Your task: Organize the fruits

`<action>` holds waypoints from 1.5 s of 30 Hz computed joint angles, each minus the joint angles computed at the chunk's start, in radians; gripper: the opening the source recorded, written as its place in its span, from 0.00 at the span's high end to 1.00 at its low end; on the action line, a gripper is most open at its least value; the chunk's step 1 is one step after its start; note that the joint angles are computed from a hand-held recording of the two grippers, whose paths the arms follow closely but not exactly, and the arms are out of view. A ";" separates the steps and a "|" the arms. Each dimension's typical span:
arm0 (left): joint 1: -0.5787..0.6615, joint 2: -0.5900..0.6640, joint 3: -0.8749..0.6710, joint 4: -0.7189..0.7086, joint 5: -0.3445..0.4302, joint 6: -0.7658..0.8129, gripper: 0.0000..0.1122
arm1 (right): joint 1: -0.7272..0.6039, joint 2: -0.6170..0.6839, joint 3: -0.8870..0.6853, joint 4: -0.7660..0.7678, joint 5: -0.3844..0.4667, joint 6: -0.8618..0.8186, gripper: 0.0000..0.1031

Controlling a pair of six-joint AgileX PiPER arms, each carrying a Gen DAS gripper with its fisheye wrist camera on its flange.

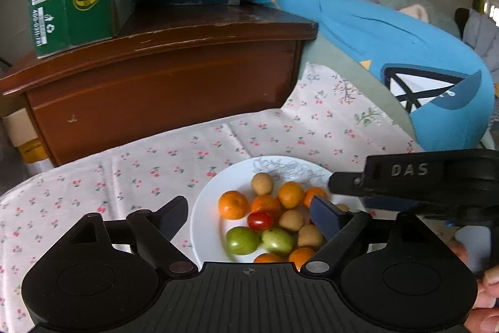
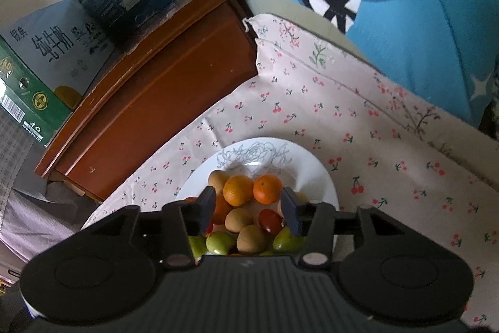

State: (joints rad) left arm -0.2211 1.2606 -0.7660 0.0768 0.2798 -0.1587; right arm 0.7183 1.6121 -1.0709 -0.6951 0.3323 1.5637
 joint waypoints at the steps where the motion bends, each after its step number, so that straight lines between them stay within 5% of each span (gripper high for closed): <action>1: -0.009 -0.001 -0.008 0.053 0.022 -0.060 0.20 | 0.003 -0.003 -0.002 -0.011 0.011 0.008 0.49; 14: -0.023 -0.059 -0.032 0.140 0.192 -0.189 0.17 | 0.098 -0.031 -0.054 -0.071 0.224 0.029 0.30; 26: 0.060 -0.106 -0.016 0.064 0.279 -0.164 0.16 | 0.202 -0.053 -0.075 -0.106 0.421 0.038 0.17; 45: -0.057 -0.142 0.025 0.283 0.387 -0.410 0.16 | 0.347 -0.021 -0.102 -0.066 0.659 0.002 0.13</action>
State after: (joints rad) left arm -0.2785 1.1190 -0.7413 0.3595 0.6669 -0.5690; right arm 1.0656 1.5914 -1.1726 -0.7608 0.9915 1.5655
